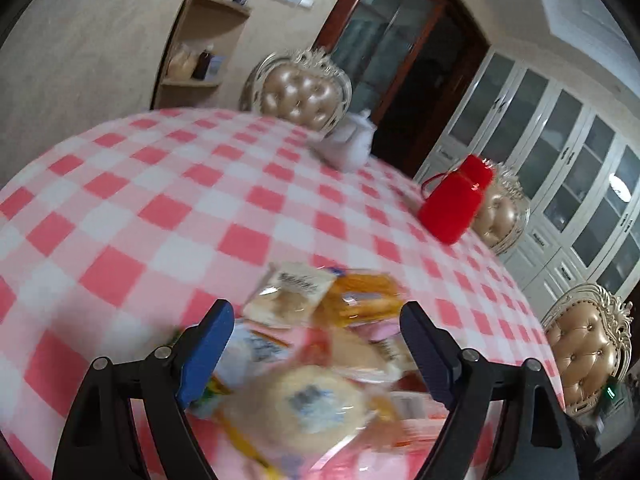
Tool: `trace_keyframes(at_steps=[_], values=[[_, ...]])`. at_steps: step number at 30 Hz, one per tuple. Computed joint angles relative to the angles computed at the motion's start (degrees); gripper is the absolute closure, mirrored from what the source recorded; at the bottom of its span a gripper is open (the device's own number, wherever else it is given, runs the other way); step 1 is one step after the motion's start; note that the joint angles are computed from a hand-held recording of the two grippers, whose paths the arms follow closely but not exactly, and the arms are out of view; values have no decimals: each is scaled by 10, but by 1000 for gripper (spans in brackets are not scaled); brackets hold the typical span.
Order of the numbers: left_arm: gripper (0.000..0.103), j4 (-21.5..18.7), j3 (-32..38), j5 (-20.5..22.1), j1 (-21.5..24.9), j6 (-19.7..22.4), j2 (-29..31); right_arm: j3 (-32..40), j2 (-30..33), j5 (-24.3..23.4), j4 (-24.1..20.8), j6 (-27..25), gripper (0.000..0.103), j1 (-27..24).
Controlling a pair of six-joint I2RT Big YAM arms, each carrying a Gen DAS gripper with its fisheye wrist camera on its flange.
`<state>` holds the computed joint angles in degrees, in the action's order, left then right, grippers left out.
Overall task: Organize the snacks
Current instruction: 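Grasp the round cream cake pack with the left tool while the right tool holds the blue bag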
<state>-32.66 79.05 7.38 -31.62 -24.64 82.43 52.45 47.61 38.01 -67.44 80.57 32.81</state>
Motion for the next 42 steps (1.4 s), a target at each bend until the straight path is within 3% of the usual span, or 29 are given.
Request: trace_keyframes(at_steps=[3,5,7,9,13,18,21,23,26,32,37,42], values=[[17,-62,19,46,14,49,15,24,34,55,23,29,45,123],[17,-89,18,38,8,90,12,36,58,84,41,30,45,181],[17,-119,15,18,-7,146,11,55,87,93,49,14,45,210],[17,-134,9,-4,-23,186,10,63,102,91,49,8,45,222],[17,-142,16,-57,-54,223,30,45,84,85,67,27,45,224],[9,-143,25,-84,-66,262,54,41,78,66,94,-12,45,198],[14,-133,20,-82,-67,264,58,47,86,59,100,-32,44,197],[35,-132,17,-62,-61,252,57,50,92,57,98,-38,44,197],[38,-124,7,-40,-52,238,47,52,97,57,92,-40,45,195],[38,-117,-25,-39,-45,211,13,42,90,60,112,-58,44,193],[38,-84,-72,-38,-38,170,-32,29,81,50,145,-76,44,190],[38,-49,-129,-39,-26,130,-87,38,88,75,138,-83,45,204]])
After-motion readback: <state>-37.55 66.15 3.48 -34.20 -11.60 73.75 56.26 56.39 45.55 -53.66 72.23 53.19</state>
